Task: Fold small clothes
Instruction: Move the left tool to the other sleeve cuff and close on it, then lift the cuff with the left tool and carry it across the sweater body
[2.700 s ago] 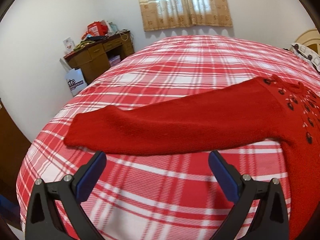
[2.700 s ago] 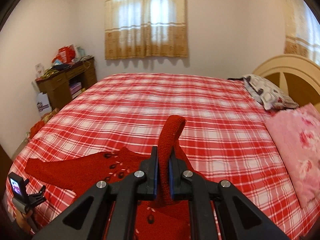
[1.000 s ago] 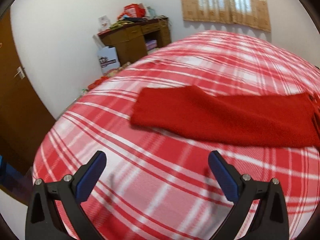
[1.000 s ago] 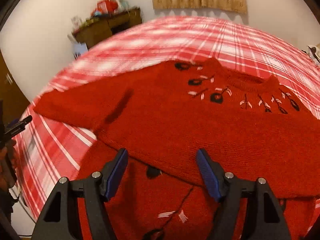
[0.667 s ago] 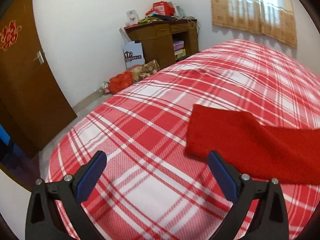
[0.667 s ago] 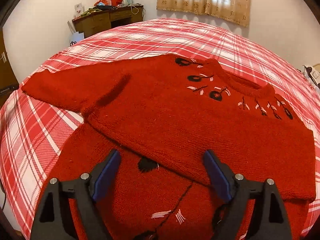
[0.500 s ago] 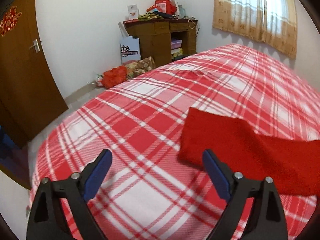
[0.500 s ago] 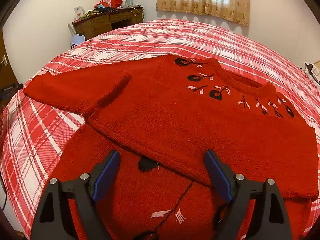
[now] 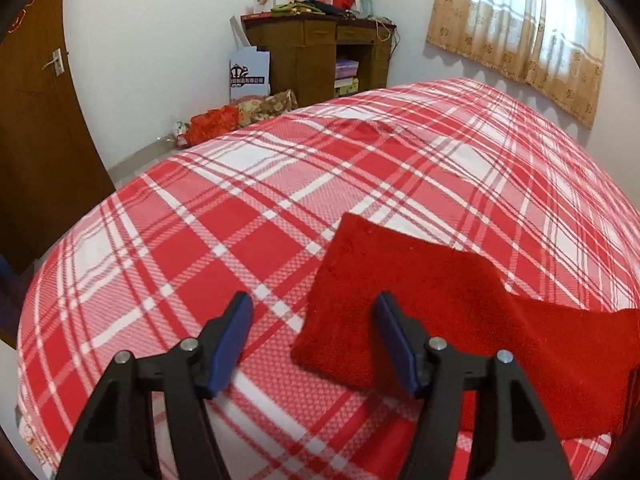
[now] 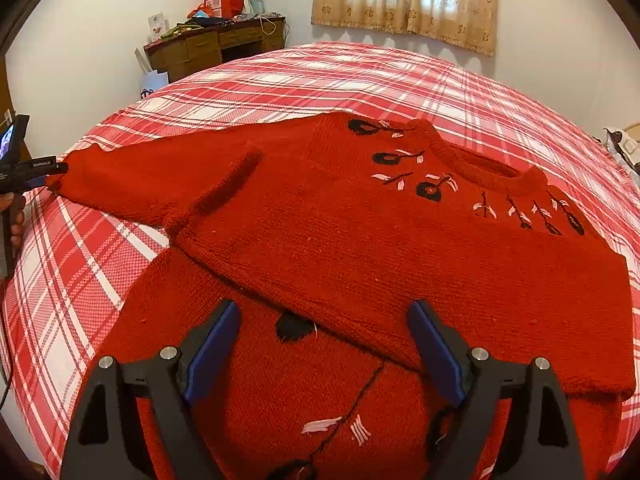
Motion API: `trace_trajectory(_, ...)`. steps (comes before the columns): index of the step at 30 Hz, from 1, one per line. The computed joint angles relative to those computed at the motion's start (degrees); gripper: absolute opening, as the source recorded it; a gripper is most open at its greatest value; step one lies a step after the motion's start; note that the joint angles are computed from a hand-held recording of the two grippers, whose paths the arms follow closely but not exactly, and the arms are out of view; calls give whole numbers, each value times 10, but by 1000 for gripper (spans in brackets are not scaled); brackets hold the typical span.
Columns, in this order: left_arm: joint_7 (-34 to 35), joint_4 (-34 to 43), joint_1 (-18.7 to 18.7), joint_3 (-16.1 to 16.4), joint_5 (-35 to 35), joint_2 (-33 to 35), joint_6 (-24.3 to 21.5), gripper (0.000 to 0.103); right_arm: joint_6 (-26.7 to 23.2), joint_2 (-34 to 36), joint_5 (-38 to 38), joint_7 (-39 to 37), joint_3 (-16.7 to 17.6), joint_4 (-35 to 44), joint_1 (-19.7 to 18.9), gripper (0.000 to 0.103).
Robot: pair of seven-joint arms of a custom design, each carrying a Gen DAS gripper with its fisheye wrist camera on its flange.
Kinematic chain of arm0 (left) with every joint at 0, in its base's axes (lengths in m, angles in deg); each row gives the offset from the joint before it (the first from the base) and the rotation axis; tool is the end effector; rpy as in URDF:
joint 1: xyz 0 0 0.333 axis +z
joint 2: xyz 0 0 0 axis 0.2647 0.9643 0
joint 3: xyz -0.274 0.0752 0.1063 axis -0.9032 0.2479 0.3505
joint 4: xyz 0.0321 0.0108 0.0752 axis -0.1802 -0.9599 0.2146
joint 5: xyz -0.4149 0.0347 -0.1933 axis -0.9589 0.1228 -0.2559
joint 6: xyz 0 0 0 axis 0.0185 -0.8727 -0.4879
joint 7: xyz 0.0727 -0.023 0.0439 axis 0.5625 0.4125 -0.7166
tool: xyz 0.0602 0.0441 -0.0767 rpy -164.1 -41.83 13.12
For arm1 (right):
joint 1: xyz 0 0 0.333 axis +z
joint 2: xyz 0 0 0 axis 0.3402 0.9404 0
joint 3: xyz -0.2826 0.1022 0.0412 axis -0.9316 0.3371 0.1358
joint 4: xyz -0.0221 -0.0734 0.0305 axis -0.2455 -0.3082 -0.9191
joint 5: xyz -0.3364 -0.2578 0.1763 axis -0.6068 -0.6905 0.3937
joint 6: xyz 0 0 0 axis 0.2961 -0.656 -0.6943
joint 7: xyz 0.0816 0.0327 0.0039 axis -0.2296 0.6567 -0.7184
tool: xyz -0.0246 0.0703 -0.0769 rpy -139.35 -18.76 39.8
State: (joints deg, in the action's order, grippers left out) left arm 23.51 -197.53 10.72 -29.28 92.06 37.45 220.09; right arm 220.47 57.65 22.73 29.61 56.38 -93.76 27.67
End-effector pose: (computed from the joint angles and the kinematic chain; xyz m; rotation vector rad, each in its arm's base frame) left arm 0.3990 -0.1449 0.3245 -2.1936 1.1374 -0.4711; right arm 0.4223 -0.0733 0.2943 -2.0798 1.4119 -0.5245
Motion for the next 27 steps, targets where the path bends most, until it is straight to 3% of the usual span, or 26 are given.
trace_trajectory(4, 19, 13, 3, 4, 13, 24, 23, 66, 2, -1, 1, -1, 0, -1, 1, 87)
trace_trajectory(5, 24, 15, 3, 4, 14, 28, 23, 61, 2, -1, 1, -1, 0, -1, 1, 87)
trace_trajectory(6, 24, 15, 4, 3, 16, 27, 27, 54, 3, -1, 2, -1, -1, -1, 2, 87)
trace_trajectory(8, 33, 12, 1, 6, 16, 22, 37, 15, 4, -1, 2, -1, -1, -1, 2, 87)
trace_trajectory(11, 53, 0, -6, 17, 2, 8, 66, 12, 4, -2, 2, -1, -1, -2, 3, 87)
trace_trajectory(21, 103, -45, -22, 13, -34, -108, 66, 12, 2, 0, -2, 3, 0, -1, 0, 88)
trace_trajectory(27, 127, -45, -37, 11, -69, -123, 75, 11, -39, -1, -50, 52, 10, 8, -30, 88)
